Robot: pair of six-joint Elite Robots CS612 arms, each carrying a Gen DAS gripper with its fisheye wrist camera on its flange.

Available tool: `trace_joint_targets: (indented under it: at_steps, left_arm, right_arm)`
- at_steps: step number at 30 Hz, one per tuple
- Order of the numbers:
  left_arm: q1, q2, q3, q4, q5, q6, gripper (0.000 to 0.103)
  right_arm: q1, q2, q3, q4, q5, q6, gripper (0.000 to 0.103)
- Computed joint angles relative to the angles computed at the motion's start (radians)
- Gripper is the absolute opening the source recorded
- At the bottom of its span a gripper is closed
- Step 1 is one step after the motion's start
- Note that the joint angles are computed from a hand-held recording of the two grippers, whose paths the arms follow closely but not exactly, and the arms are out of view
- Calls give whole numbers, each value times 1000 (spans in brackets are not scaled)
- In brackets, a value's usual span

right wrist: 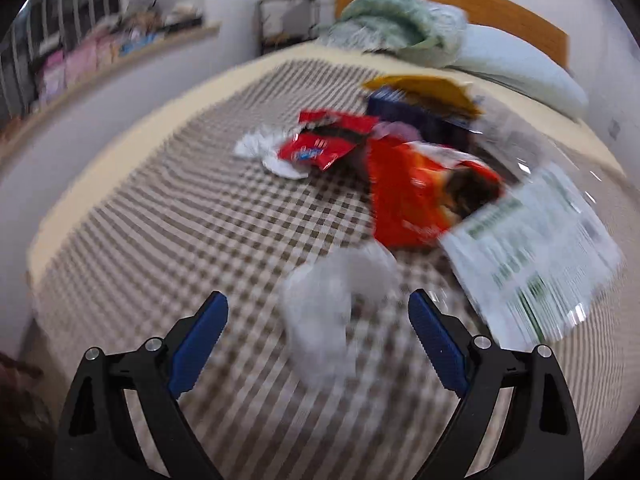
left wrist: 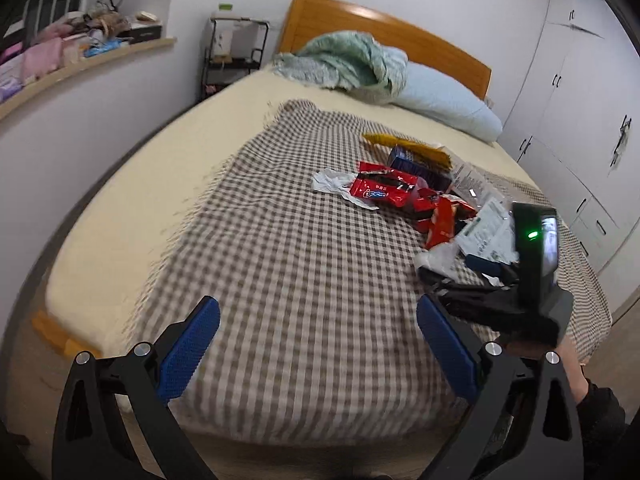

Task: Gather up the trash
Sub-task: 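Grasp red wrapper strip with left tool while right tool grasps clear plastic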

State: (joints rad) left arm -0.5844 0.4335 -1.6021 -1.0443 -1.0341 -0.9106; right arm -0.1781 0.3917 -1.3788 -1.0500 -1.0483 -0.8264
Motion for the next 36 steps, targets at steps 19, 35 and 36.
trace_joint_targets:
  at_steps: [19, 35, 36]
  left_arm:
    - [83, -235, 789, -464, 60, 610, 77]
    - [63, -225, 554, -401, 94, 421, 4]
    - [61, -225, 538, -398, 81, 418, 4]
  right_arm:
    - [-111, -33, 76, -242, 248, 235, 28]
    - [-106, -48, 100, -152, 295, 195, 28]
    - [-106, -47, 94, -142, 300, 186, 28]
